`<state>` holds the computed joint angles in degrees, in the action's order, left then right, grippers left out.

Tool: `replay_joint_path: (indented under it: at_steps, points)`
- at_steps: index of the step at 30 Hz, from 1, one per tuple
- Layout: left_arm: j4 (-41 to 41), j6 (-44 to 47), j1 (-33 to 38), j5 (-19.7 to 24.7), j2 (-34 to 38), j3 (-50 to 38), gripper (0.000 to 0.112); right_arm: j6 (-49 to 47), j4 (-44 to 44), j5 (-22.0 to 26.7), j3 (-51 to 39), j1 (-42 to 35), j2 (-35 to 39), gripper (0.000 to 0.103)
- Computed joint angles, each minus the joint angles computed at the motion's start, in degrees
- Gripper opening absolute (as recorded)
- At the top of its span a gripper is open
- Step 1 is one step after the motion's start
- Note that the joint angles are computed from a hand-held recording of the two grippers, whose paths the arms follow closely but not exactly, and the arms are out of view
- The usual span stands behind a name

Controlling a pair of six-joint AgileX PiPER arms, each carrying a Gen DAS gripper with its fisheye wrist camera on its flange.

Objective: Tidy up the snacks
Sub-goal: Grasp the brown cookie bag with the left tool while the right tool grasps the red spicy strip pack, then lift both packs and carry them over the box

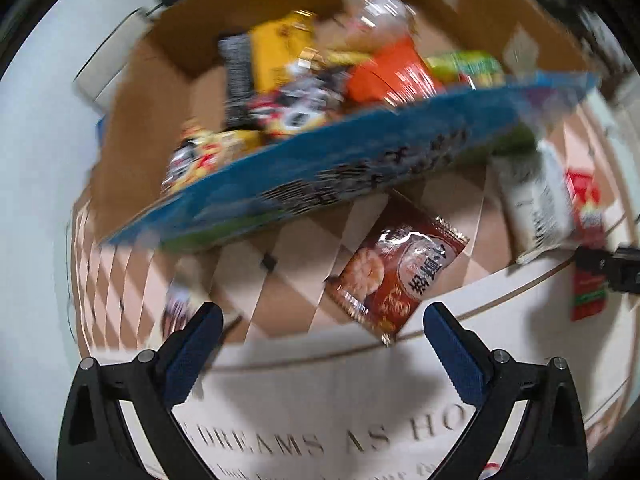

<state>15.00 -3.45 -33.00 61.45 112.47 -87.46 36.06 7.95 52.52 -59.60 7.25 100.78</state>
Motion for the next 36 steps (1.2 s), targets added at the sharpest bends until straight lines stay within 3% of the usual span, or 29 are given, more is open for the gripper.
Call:
replay_joint_path:
  at_steps: [8, 10, 11, 12, 16, 21, 28, 32, 36]
  points:
    - [-2.47, 6.34, -2.89, 0.16, 6.73, -5.55, 0.1, 3.24, -5.32, 1.78, -2.29, 4.09, 2.25, 0.058]
    - [-3.88, 6.55, -2.95, 0.92, 7.77, -6.84, 0.086, 2.56, -4.86, 1.67, -1.72, 4.11, 1.77, 0.056]
    - [-4.95, 6.52, -2.82, 1.83, 8.42, -7.48, 0.069, 2.2, -4.5, 1.77, -1.51, 4.15, 1.64, 0.055]
    - [-6.28, 6.54, -2.51, 2.65, 8.82, -7.99, 0.062, 1.85, -4.09, 1.84, -1.13, 4.19, 1.38, 0.055]
    - [-9.08, 1.98, -1.54, 3.86, 7.66, -5.62, 0.056, 2.8, -2.55, 1.46, 1.81, 6.63, -0.35, 0.054]
    - [-13.69, -4.4, 0.62, 4.69, 2.08, 3.55, 0.056, 3.07, -0.68, 1.23, 6.07, 10.14, -2.9, 0.054]
    - [-18.57, -6.58, 0.87, 5.23, -4.05, 14.29, 0.057, 3.24, 2.61, 0.21, 11.36, 15.34, -6.23, 0.055]
    - [-17.18, -7.08, -1.2, 7.21, -1.14, 10.82, 0.059, 2.87, 5.66, -2.05, 14.02, 13.54, -7.75, 0.062]
    - [-15.9, -7.74, -3.26, 7.57, 1.94, 7.82, 0.062, 2.78, 4.89, -1.32, 12.96, 12.0, -6.9, 0.067]
